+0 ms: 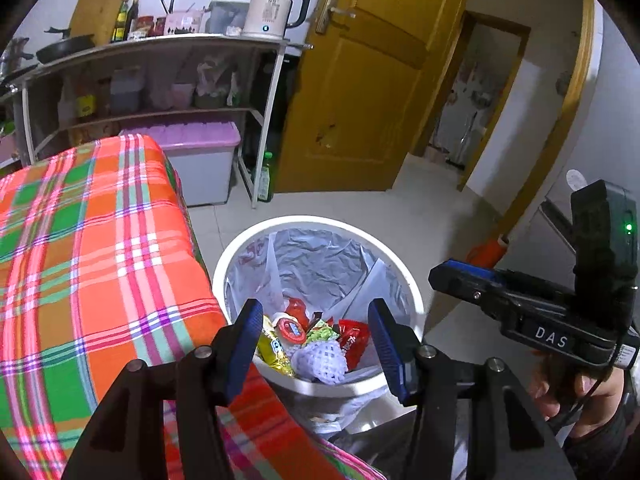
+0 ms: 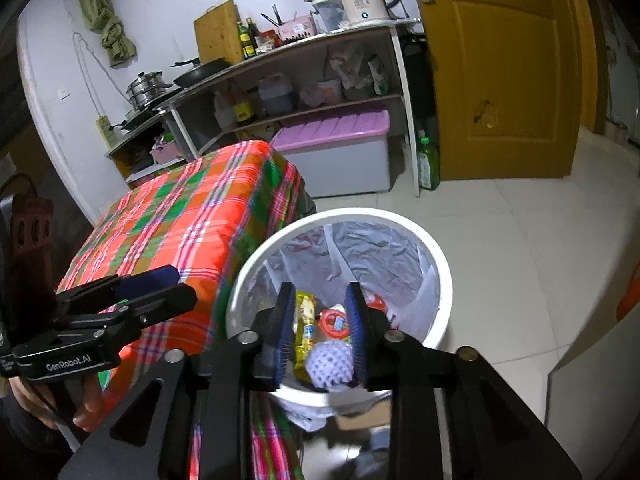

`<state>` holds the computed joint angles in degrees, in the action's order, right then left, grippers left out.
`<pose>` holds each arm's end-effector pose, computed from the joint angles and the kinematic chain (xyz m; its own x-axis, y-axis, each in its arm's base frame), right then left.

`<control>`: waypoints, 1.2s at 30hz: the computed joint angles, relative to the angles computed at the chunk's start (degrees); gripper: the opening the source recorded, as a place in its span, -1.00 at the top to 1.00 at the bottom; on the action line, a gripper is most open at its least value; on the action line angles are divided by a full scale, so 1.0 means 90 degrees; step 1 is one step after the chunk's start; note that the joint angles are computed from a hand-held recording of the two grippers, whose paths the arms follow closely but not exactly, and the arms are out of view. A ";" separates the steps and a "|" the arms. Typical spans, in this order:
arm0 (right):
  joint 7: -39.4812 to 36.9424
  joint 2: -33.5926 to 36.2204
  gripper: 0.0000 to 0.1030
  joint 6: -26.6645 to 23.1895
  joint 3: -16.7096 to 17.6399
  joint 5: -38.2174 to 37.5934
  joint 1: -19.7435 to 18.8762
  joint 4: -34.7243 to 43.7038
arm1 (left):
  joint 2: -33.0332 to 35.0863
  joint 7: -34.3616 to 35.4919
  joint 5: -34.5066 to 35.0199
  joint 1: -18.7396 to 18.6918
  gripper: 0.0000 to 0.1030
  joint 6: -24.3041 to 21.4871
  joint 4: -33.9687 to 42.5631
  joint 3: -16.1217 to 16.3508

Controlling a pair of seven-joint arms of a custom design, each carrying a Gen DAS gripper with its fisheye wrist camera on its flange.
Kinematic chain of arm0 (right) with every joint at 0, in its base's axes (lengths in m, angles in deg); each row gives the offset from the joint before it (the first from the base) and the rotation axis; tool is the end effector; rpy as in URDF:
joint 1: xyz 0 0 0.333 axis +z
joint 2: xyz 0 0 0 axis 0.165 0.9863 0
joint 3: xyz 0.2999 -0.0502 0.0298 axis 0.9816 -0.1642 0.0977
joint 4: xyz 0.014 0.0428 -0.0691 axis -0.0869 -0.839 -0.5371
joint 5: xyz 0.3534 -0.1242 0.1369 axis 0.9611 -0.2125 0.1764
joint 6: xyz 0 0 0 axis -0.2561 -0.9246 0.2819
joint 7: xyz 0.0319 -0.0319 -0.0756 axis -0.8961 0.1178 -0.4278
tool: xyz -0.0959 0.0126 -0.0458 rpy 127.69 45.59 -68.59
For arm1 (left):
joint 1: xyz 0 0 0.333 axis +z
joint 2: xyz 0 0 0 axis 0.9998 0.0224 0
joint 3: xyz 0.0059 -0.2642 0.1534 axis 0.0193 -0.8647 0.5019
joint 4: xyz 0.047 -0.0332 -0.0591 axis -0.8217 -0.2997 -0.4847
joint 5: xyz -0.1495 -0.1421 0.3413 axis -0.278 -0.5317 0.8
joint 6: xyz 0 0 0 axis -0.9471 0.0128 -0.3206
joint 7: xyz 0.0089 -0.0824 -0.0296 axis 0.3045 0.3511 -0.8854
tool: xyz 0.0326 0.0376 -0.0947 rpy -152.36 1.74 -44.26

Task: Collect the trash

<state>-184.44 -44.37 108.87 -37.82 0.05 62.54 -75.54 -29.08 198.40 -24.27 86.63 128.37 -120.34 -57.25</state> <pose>0.5242 0.5661 0.3912 -0.4129 -0.8798 -0.2355 -0.5388 0.4445 -0.7156 0.6740 -0.2657 0.3849 -0.8469 -0.4627 0.2619 -0.4917 0.4942 -0.7170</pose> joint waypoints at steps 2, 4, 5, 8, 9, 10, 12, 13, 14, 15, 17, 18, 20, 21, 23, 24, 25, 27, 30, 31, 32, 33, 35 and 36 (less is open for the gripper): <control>-0.0150 0.0148 0.33 -0.0220 0.0005 0.0003 0.0087 0.0315 | -0.0200 0.0201 -0.0201 0.0131 -0.05 0.0033 -0.0242 -0.0063; -0.0267 0.0269 0.33 -0.0387 -0.0019 0.0000 0.0184 0.0573 | -0.0408 0.0417 -0.0409 0.0209 -0.05 0.0091 -0.0489 -0.0076; -0.0296 0.0315 0.33 -0.0438 -0.0038 -0.0004 0.0228 0.0660 | -0.0523 0.0538 -0.0528 0.0244 -0.05 0.0115 -0.0619 -0.0075; -0.0353 0.0421 0.32 -0.0559 -0.0094 -0.0025 0.0359 0.0883 | -0.0835 0.0878 -0.0898 0.0300 -0.05 0.0146 -0.0953 -0.0012; -0.0381 0.0477 0.32 -0.0611 -0.0108 -0.0026 0.0404 0.0991 | -0.0921 0.0965 -0.1016 0.0292 -0.05 0.0183 -0.1046 0.0026; -0.0435 0.0560 0.32 -0.0696 -0.0123 -0.0023 0.0457 0.1153 | -0.1045 0.1098 -0.1186 0.0309 -0.05 0.0232 -0.1180 0.0053; -0.0507 0.0647 0.31 -0.0813 -0.0166 -0.0009 0.0542 0.1329 | -0.1236 0.1324 -0.1452 0.0304 -0.05 0.0235 -0.1371 0.0135; -0.0567 0.0724 0.31 -0.0906 -0.0185 -0.0005 0.0599 0.1479 | -0.1345 0.1456 -0.1600 0.0302 -0.05 0.0246 -0.1479 0.0181; -0.0593 0.0747 0.31 -0.0939 -0.0210 -0.0005 0.0638 0.1528 | -0.1421 0.1543 -0.1709 0.0275 -0.05 0.0251 -0.1553 0.0236; -0.0638 0.0815 0.30 -0.1016 -0.0234 -0.0007 0.0692 0.1654 | -0.1501 0.1631 -0.1823 0.0259 -0.05 0.0244 -0.1626 0.0291; -0.0704 0.0920 0.28 -0.1135 -0.0272 0.0023 0.0775 0.1844 | -0.1666 0.1785 -0.2048 0.0228 -0.05 0.0192 -0.1777 0.0403; -0.0738 0.0978 0.26 -0.1198 -0.0292 0.0032 0.0822 0.1949 | -0.1742 0.1852 -0.2149 0.0211 -0.05 0.0168 -0.1849 0.0461; -0.0785 0.1055 0.25 -0.1280 -0.0333 0.0052 0.0895 0.2089 | -0.1879 0.1999 -0.2343 0.0163 -0.05 0.0162 -0.1986 0.0565; -0.0811 0.1100 0.25 -0.1328 -0.0351 0.0065 0.0930 0.2165 | -0.1978 0.2114 -0.2469 0.0156 -0.05 0.0157 -0.2087 0.0615; -0.0881 0.1180 0.25 -0.1405 -0.0380 0.0107 0.0969 0.2308 | -0.2085 0.2226 -0.2607 0.0101 -0.05 0.0136 -0.2192 0.0720; -0.0885 0.1200 0.25 -0.1430 -0.0396 0.0124 0.0996 0.2341 | -0.2149 0.2264 -0.2664 0.0080 -0.05 0.0128 -0.2260 0.0772; -0.0890 0.1237 0.25 -0.1451 -0.0409 0.0141 0.1021 0.2397 | -0.2203 0.2308 -0.2718 0.0063 -0.05 0.0105 -0.2317 0.0821; -0.0902 0.1261 0.24 -0.1443 -0.0432 0.0165 0.1045 0.2423 | -0.2291 0.2389 -0.2820 0.0025 -0.05 0.0100 -0.2420 0.0906; -0.0983 0.1363 0.24 -0.1484 -0.0456 0.0226 0.1073 0.2583 | -0.2383 0.2442 -0.2906 -0.0028 -0.05 0.0116 -0.2542 0.1008; -0.1013 0.1392 0.24 -0.1487 -0.0467 0.0242 0.1082 0.2627 | -0.2401 0.2439 -0.2909 -0.0046 -0.05 0.0127 -0.2564 0.1035; -0.1033 0.1412 0.24 -0.1494 -0.0479 0.0258 0.1091 0.2658 | -0.2410 0.2448 -0.2924 -0.0064 -0.05 0.0136 -0.2583 0.1053; -0.1053 0.1423 0.24 -0.1496 -0.0489 0.0275 0.1097 0.2675 | -0.2425 0.2449 -0.2928 -0.0070 -0.05 0.0121 -0.2597 0.1074; -0.1098 0.1471 0.24 -0.1518 -0.0511 0.0303 0.1110 0.2754 | -0.2465 0.2478 -0.2943 -0.0081 -0.05 0.0112 -0.2643 0.1108; -0.1127 0.1496 0.24 -0.1522 -0.0519 0.0319 0.1112 0.2794 | -0.2472 0.2493 -0.2949 -0.0085 -0.05 0.0100 -0.2652 0.1122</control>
<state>-194.59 -30.90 95.17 -42.49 2.92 72.55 -50.39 -51.32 220.83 -50.80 85.86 129.27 -144.21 -47.15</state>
